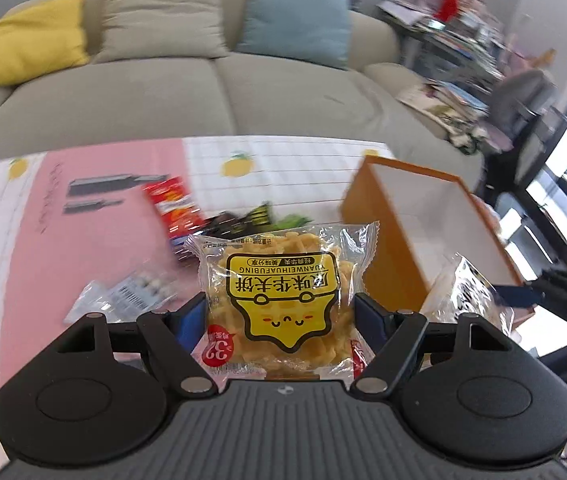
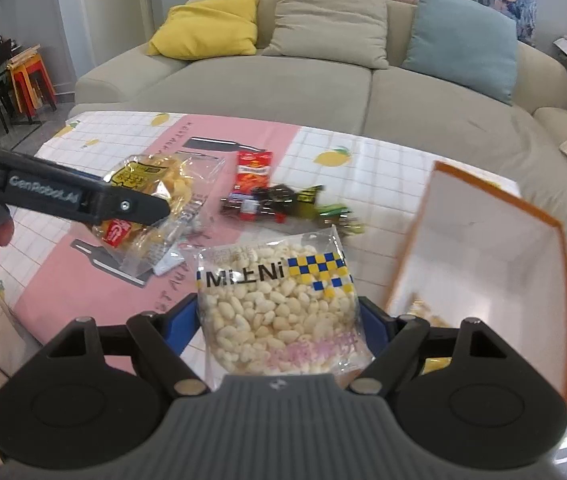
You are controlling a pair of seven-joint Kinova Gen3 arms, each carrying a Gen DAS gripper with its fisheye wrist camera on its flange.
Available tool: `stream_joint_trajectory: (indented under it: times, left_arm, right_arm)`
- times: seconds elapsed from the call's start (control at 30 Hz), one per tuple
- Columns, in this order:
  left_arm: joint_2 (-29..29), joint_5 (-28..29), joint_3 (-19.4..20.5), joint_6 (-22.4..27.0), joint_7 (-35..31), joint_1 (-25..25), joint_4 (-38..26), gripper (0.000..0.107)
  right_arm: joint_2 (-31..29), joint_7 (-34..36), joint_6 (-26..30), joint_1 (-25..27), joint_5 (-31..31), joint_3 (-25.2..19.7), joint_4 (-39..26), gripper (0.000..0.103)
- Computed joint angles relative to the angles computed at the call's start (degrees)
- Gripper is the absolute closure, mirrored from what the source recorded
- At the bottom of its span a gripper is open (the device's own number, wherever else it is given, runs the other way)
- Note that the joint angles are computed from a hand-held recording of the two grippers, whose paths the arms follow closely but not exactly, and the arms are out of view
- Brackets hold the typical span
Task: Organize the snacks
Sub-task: 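Carry both bags into the orange box and open both tools to release them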
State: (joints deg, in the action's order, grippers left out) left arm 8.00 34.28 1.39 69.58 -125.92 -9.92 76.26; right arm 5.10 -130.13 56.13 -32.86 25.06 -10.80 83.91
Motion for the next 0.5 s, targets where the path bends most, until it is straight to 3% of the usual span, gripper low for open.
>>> stream_joint_trajectory:
  times: [0.23,0.5]
  left_arm:
    - [2.58,-0.34,3.37,1.73,-1.78,4.10,-5.87,0.020]
    - [9.65,-4.86,7.76,5.59,-4.40,10.95,-16.73,0.020]
  right_arm:
    - [-3.18,7.80,5.72,4.81,-3.67,1.29,-1.40,0.024]
    - [-2.31,20.92,11.11,11.93,-7.81,4.29,-4.32,0.024]
